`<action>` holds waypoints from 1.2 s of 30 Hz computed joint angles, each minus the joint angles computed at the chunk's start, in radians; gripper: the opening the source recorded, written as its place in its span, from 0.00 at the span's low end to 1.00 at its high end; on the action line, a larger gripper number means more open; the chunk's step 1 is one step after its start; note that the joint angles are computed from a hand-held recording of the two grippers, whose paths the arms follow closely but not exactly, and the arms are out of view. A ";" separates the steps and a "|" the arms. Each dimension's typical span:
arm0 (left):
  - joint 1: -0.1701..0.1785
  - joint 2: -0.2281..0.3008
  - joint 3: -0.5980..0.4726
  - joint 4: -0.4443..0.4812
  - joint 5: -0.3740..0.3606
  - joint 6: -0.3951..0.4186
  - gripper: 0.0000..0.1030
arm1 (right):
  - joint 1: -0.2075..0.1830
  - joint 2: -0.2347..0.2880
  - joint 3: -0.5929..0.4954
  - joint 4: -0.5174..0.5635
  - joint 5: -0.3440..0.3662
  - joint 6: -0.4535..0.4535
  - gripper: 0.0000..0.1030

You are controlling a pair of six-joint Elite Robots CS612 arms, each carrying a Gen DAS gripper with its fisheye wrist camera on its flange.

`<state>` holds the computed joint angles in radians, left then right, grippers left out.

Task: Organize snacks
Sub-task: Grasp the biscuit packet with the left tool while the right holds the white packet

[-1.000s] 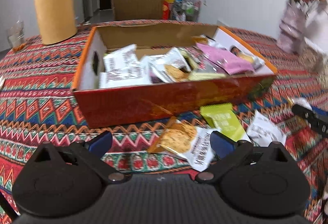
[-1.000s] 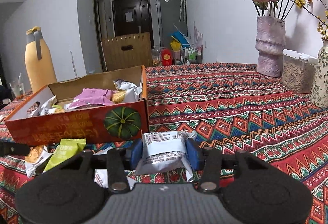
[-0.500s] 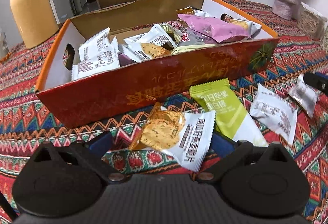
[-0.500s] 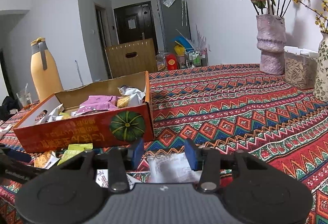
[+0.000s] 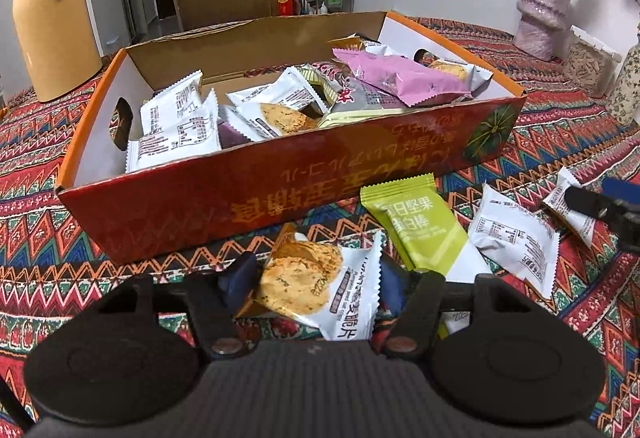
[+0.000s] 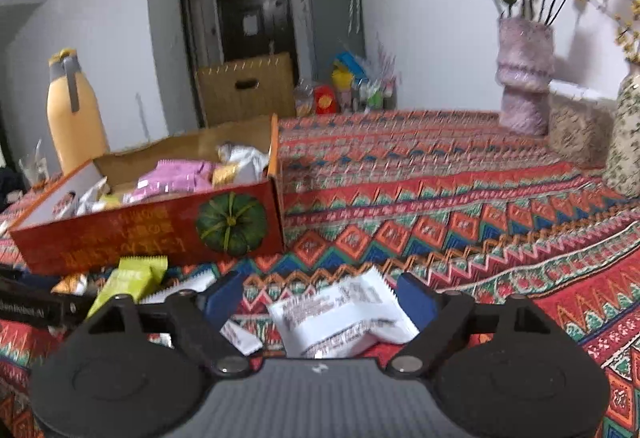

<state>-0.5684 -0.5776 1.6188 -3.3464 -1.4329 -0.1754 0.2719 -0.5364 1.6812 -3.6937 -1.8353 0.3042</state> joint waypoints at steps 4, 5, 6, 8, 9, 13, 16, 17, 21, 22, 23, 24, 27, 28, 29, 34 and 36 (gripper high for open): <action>0.001 -0.006 0.015 -0.028 -0.004 0.000 0.56 | -0.010 -0.011 -0.004 0.094 0.024 -0.046 0.84; 0.001 -0.007 0.018 -0.033 -0.005 0.000 0.56 | -0.013 -0.012 -0.005 0.111 0.034 -0.053 0.84; 0.002 -0.007 0.019 -0.039 -0.008 -0.001 0.55 | -0.016 -0.013 -0.008 0.127 0.043 -0.061 0.85; 0.003 -0.009 0.023 -0.048 -0.010 -0.003 0.54 | -0.020 -0.012 -0.017 0.155 0.046 -0.070 0.87; 0.003 -0.008 0.023 -0.050 -0.010 -0.004 0.54 | -0.021 -0.011 -0.020 0.159 0.047 -0.079 0.88; 0.004 -0.010 0.030 -0.054 -0.013 -0.012 0.54 | -0.022 -0.010 -0.017 0.147 0.063 -0.102 0.79; 0.005 -0.013 0.035 -0.058 -0.015 -0.015 0.55 | -0.021 -0.014 -0.006 0.124 0.073 -0.116 0.55; 0.005 -0.013 0.036 -0.056 -0.014 -0.015 0.55 | -0.022 -0.015 -0.002 0.117 0.074 -0.117 0.36; 0.003 -0.015 0.042 -0.063 -0.011 -0.013 0.54 | -0.028 -0.021 0.015 0.097 0.090 -0.087 0.06; 0.003 -0.015 0.043 -0.067 -0.011 -0.014 0.53 | -0.026 -0.020 0.016 0.090 0.080 -0.086 0.05; 0.004 -0.015 0.044 -0.070 -0.012 -0.016 0.52 | -0.026 -0.020 0.020 0.083 0.077 -0.084 0.05; 0.004 -0.016 0.047 -0.074 -0.011 -0.019 0.50 | -0.025 -0.019 0.021 0.073 0.075 -0.081 0.05; 0.004 -0.020 0.056 -0.092 -0.010 -0.024 0.47 | -0.021 -0.019 0.028 0.034 0.062 -0.086 0.03; 0.003 -0.021 0.059 -0.099 -0.008 -0.024 0.46 | -0.018 -0.019 0.029 0.023 0.055 -0.091 0.03; 0.003 -0.023 0.064 -0.108 -0.008 -0.026 0.45 | -0.015 -0.018 0.031 0.010 0.048 -0.097 0.03; 0.002 -0.033 0.084 -0.143 -0.003 -0.034 0.44 | 0.001 -0.018 0.035 -0.031 0.024 -0.126 0.03; 0.002 -0.037 0.092 -0.156 -0.001 -0.036 0.44 | 0.007 -0.019 0.037 -0.046 0.021 -0.134 0.03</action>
